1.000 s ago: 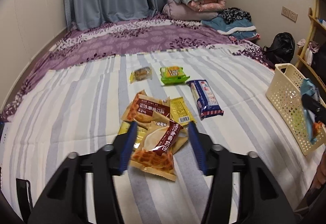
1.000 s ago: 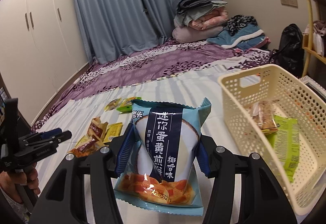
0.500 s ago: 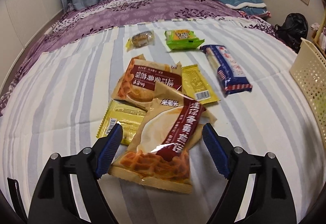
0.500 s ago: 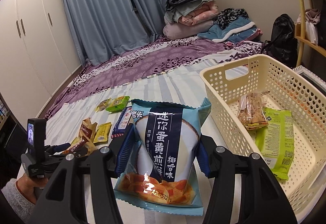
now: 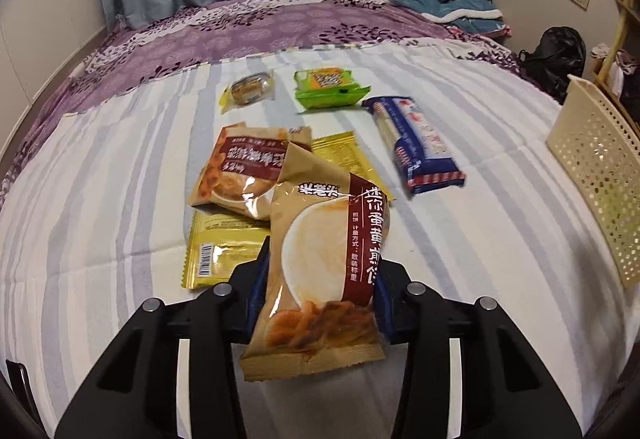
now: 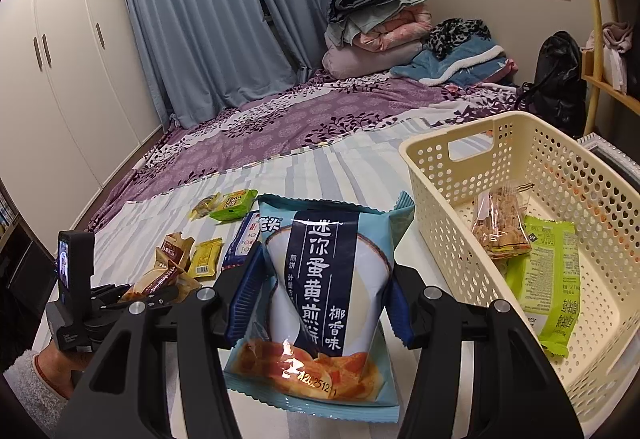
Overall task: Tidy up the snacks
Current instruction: 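Carry the blue packet with the right tool and drop it into the basket, then carry the tan waffle packet with the left tool and release it into the basket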
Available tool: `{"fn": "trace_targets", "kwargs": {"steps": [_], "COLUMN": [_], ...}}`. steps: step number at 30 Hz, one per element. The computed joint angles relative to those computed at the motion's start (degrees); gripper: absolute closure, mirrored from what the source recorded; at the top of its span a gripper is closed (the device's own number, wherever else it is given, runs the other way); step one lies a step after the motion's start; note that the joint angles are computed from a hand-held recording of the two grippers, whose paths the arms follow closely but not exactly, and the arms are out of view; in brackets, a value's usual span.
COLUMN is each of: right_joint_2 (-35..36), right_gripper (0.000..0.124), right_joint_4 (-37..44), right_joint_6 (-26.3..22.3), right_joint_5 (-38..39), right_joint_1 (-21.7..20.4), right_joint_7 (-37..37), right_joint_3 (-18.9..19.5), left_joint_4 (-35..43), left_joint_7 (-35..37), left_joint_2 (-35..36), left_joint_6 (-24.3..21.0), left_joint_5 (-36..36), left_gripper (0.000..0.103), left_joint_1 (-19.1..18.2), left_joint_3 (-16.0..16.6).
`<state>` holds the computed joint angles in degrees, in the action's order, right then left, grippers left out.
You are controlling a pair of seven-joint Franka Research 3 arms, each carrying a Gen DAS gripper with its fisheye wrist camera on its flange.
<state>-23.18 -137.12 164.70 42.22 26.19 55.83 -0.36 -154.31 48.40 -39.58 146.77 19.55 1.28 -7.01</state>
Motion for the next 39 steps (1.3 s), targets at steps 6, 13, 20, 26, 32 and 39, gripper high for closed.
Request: {"fn": "trace_targets", "kwargs": {"steps": [6,13,20,26,32,39], "right_joint_2": [-0.82,-2.68,-4.87,-5.61,-4.32,-4.06], "right_gripper": [0.069,0.069,0.069,0.069,0.069,0.057], "right_joint_4": [-0.27,-0.81,-1.9,-2.82,-2.71,-3.39], "right_joint_6": [0.47,1.5,2.92,4.25,4.81,7.27], "right_joint_5": [1.68,4.2,4.61,2.08,-1.32,-2.62], "right_joint_1": [0.54,0.89,-0.99,-4.95,-8.95,-10.38], "right_joint_7": [-0.86,-2.68,-2.6,0.26,3.68,4.68], "right_joint_3": [-1.24,-2.93,-4.46,-5.14,-5.9,-7.39], "left_joint_4": [2.84,8.08,14.21,20.65,26.72,32.1], "left_joint_7": [-0.21,-0.1,0.97,2.91,4.68,6.29], "left_joint_2": [-0.73,1.23,5.7,12.31,18.81,24.08], "left_joint_6": [-1.43,-3.21,-2.62,-0.44,0.9,1.11], "left_joint_5": [0.9,1.97,1.96,1.93,2.13,1.94], "left_gripper": [0.06,0.06,0.06,0.06,0.06,0.06], "left_joint_1": [-1.36,-3.27,-5.8,-8.09,-10.17,-12.15], "left_joint_3": [-1.87,-3.2,-4.03,-5.07,-6.31,-6.8]}}
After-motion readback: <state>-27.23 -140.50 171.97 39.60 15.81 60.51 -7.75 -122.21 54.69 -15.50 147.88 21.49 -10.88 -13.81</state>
